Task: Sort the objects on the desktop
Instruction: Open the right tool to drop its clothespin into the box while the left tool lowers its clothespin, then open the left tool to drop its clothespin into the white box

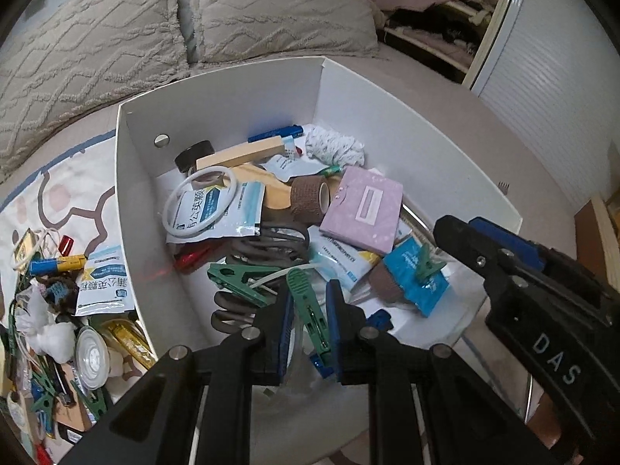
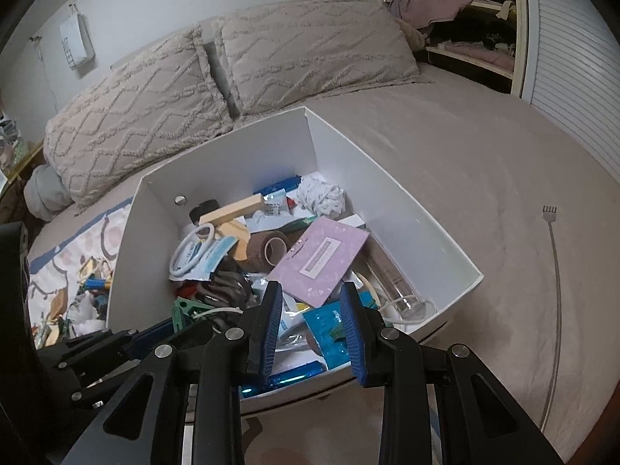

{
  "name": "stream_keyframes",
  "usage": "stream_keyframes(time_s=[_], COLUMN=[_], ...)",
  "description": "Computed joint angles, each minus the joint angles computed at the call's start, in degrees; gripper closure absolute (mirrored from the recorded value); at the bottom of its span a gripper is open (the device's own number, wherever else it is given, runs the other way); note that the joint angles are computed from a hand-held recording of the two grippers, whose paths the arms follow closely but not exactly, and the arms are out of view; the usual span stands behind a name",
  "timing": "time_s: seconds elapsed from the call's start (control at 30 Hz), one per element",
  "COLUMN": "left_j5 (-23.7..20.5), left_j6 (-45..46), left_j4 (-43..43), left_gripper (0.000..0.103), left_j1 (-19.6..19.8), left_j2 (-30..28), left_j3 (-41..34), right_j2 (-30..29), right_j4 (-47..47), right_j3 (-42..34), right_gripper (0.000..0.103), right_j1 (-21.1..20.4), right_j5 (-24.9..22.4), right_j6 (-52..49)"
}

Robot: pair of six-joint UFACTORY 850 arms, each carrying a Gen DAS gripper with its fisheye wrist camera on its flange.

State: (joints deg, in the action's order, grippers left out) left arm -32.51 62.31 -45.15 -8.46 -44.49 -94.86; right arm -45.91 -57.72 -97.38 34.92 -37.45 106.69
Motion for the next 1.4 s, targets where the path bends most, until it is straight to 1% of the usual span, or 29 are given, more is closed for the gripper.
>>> stream_keyframes(time_s=[0.13, 0.3, 0.43, 0.47, 0.5, 0.53, 0.57, 0.73, 0.87, 1.03, 1.23, 1.27, 1.4], left_j5=[0.26, 0.64, 3.09, 3.44, 3.98, 4.54, 5.01, 5.68, 7.11, 7.80, 8.13, 8.53, 8.40], left_j6=[-3.20, -4.21, -5.34, -5.45, -5.41, -4.94, -4.05, -0.79, 2.30, 2.40, 3.71, 3.63, 6.94], left_j4=[3.83, 4.41, 6.81, 7.02, 6.95, 6.22, 5.08, 1.87, -0.08, 0.31, -1.34, -1.18, -4.39], left_gripper=[0.086, 0.086, 0.084, 0.077, 0.062, 0.054, 0.044, 0.043, 0.043, 0.043, 0.042, 0.039, 0.034], left_j1=[-0.40, -0.33, -0.76, -0.80, -0.76, -0.65, -0.52, -0.03, 0.02, 0.05, 0.47, 0.47, 0.84], left_j2=[-0.35, -0.46, 0.37, 0.49, 0.74, 1.08, 1.40, 2.55, 3.68, 3.78, 4.05, 4.16, 4.73], left_j3=[-0.77, -1.13, -0.19, -0.06, 0.25, 0.70, 1.14, 2.33, 4.03, 4.58, 5.03, 5.18, 5.92], right_j2=[0.00, 0.07, 0.09, 0.06, 0.06, 0.07, 0.09, 0.34, 0.46, 0.80, 1.09, 1.11, 0.77], right_j4=[0.38, 0.46, 0.58, 0.67, 0.78, 0.87, 0.93, 0.67, 0.54, 0.11, -0.03, -0.04, 0.04], right_j3=[-0.03, -0.05, -0.13, -0.21, -0.26, -0.26, -0.25, 0.03, 0.20, 0.67, 1.11, 1.17, 0.69], right_gripper=[0.072, 0.072, 0.072, 0.072, 0.072, 0.072, 0.072, 0.072, 0.072, 0.072, 0.072, 0.072, 0.072], right_j1=[0.08, 0.18, 0.25, 0.24, 0.28, 0.26, 0.30, 0.44, 0.49, 0.49, 0.55, 0.53, 0.69], right_j5=[0.16, -0.34, -0.76, -0.87, -1.14, -1.30, -1.57, -1.95, -2.17, -1.83, -2.01, -1.83, -2.77], right_j6=[-0.64, -1.12, -1.42, -1.55, -1.70, -1.84, -1.91, -1.63, -1.56, -1.14, -1.35, -1.32, -1.70])
